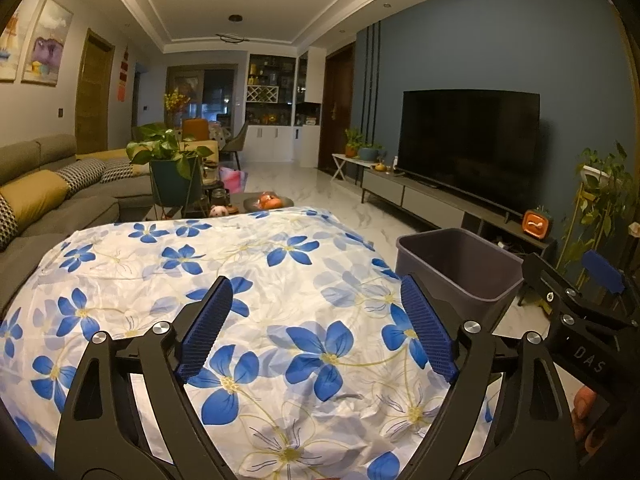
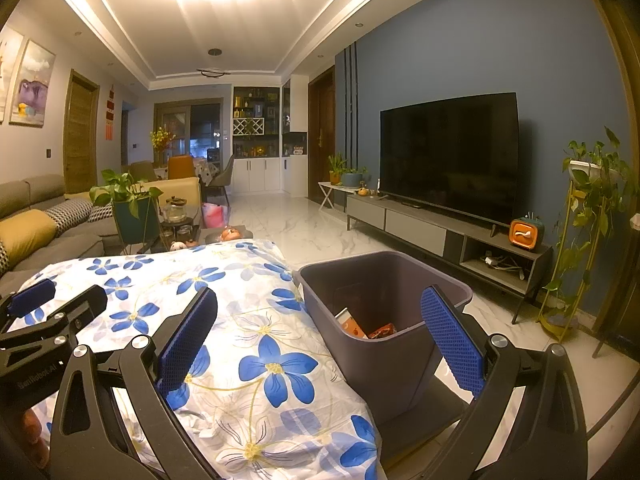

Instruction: Collect trash

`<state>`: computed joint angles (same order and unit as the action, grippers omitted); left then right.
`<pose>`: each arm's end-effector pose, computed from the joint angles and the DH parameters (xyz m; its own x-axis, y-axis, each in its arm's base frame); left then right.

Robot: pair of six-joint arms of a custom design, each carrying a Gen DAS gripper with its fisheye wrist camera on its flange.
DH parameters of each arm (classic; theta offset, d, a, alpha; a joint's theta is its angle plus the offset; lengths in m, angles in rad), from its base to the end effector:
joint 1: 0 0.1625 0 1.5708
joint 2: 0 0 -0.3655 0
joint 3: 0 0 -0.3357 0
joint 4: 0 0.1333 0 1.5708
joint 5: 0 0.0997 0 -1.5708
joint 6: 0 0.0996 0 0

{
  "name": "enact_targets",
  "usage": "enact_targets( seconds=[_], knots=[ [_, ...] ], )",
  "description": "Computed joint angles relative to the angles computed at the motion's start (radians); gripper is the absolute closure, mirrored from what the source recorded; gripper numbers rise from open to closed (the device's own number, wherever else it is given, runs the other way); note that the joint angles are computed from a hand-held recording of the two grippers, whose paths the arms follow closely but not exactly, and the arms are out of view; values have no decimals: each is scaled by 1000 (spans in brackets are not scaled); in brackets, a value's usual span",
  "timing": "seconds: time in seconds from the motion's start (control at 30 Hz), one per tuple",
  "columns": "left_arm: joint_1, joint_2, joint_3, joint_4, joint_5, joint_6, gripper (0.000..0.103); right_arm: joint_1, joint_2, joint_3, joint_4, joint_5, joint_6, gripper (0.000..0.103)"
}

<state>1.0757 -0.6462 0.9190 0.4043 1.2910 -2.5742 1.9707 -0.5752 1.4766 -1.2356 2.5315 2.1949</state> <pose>-0.1565 -0.6283 0.1545 -0.6394 0.5217 -0.5648 0.7605 0.3213 -0.5643 0.2818 -0.5340 0.0226 -0.5882 0.5316 0.6095 -0.5982 0.2211 -0.7702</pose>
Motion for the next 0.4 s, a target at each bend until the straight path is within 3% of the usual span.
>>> enact_targets(
  seconds=[0.17,0.4],
  knots=[
    [-1,-12,19,-18,0,9,8,0,-2,2,0,-1,2,6],
    [12,9,-37,39,8,-32,7,0,0,1,-1,0,4,6]
  ],
)
